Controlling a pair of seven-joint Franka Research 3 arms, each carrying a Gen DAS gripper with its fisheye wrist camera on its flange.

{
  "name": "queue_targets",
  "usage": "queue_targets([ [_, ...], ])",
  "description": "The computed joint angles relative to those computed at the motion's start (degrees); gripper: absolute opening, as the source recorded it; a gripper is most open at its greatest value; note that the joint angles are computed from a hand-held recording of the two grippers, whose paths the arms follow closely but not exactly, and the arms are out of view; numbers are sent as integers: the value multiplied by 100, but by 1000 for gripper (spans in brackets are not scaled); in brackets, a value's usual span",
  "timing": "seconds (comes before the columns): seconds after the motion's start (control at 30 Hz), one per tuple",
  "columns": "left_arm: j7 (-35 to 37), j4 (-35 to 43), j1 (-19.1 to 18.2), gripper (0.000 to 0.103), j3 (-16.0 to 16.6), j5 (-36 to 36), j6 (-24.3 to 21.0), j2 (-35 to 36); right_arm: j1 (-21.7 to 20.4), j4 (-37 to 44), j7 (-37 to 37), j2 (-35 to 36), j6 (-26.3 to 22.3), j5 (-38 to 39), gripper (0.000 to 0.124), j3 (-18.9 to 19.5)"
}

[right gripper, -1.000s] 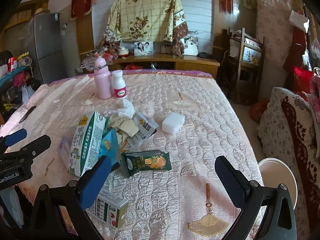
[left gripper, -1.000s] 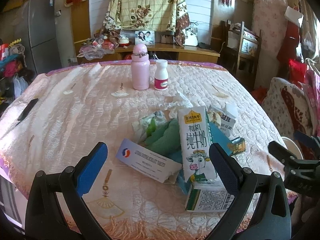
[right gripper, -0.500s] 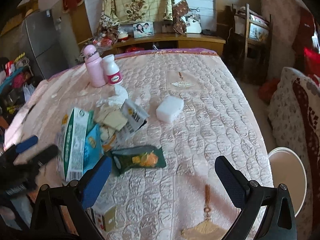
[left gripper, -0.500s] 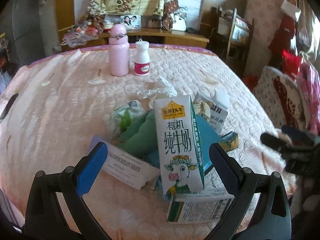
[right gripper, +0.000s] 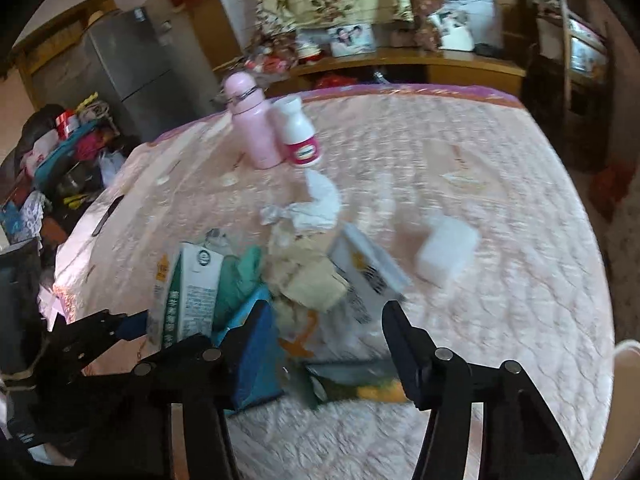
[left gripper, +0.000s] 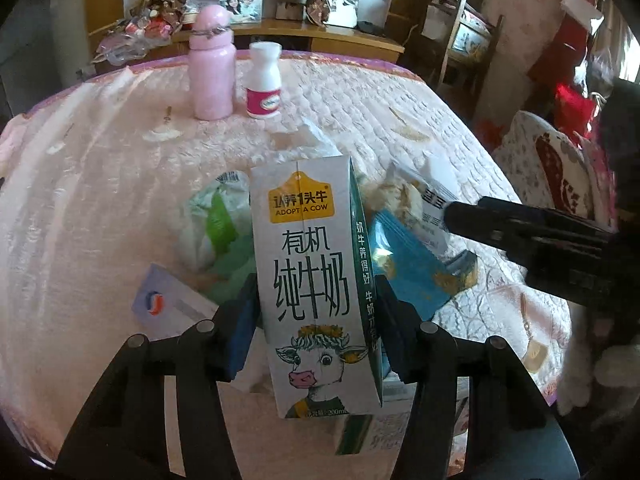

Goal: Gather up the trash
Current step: 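Grasp the white milk carton with the left tool while the right tool grasps the crumpled tissue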

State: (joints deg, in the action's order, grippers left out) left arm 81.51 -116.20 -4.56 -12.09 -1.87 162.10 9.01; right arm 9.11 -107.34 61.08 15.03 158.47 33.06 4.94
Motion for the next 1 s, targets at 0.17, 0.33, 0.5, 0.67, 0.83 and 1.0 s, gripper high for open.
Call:
queue_targets([
  [0.17, -177, 7, -17, 53, 125, 255, -45, -52, 62, 846, 301, 666, -501, -233, 46, -3],
  [0.33, -342, 91, 8, 53, 139, 402, -35, 39, 18, 1404, 505, 1124, -884, -320, 29, 38],
  [0.5, -398, 104, 25, 53, 119, 445, -35, 46, -130, 1032, 258, 870, -526, 1, 15, 176],
  [0.67, -452, 82, 36, 53, 102, 399, 29, -20, -363, 541, -325, 393, -156, 770, 14, 348],
  [0.83, -470, 60, -39, 53, 79, 472, 108, -127, -369, 79, -671, -75, -70, 1189, 14, 227],
  [1.0, -500, 128, -162, 53, 40, 549, 71, -161, -279, -406, -800, -465, 72, 1270, 14, 38],
])
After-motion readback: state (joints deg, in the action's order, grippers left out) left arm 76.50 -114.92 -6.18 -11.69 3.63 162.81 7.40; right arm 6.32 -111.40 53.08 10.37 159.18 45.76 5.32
